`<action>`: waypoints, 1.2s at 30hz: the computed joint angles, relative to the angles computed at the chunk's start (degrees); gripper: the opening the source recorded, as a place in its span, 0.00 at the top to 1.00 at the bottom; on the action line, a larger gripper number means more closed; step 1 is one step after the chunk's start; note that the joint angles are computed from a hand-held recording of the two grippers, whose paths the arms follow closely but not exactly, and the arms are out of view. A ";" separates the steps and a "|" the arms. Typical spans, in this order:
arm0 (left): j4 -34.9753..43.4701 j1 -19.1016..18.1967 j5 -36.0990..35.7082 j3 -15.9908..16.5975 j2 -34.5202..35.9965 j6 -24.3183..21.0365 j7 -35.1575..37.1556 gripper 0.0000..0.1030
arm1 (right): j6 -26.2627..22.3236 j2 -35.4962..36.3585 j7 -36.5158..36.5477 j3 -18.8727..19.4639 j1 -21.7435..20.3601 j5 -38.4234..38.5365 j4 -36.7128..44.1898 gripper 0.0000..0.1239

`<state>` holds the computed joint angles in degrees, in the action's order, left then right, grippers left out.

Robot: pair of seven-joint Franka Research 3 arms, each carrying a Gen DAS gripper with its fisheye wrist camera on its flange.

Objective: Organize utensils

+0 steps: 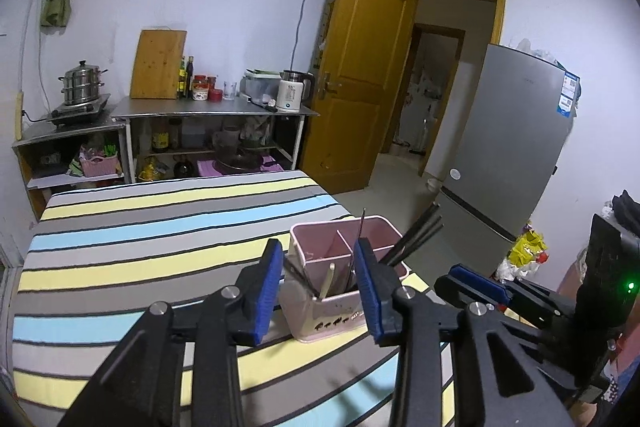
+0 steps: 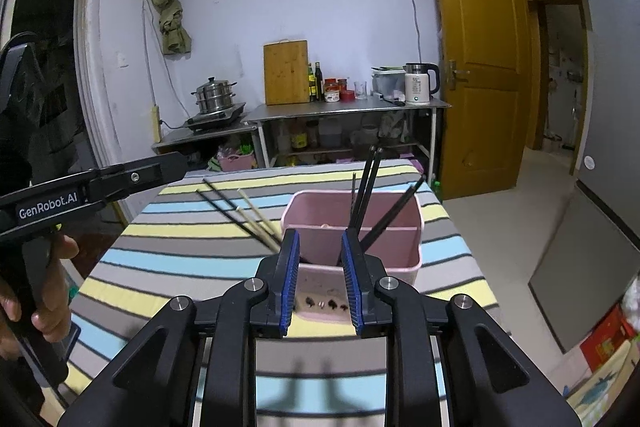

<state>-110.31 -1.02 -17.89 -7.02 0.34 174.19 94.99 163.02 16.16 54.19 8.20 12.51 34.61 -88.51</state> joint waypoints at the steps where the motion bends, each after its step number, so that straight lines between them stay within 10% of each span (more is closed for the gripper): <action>1: -1.17 -0.01 1.72 0.02 -0.55 0.76 -1.80 0.62 | 0.57 -0.73 -0.51 0.18 -0.08 0.40 -1.25 0.82; 16: -16.16 1.95 26.82 -0.05 -6.57 8.45 -27.16 0.62 | 4.74 -7.96 -6.88 0.37 1.10 6.98 -14.89 0.82; 24: -20.95 16.88 42.93 -12.62 -9.83 12.71 -42.42 0.62 | 7.38 -10.63 -11.56 0.05 2.18 12.74 -19.62 0.82; 36: -24.98 15.45 41.24 -11.34 -10.83 14.94 -41.43 0.62 | 8.84 -12.75 -16.43 -0.84 3.61 17.94 -23.69 0.82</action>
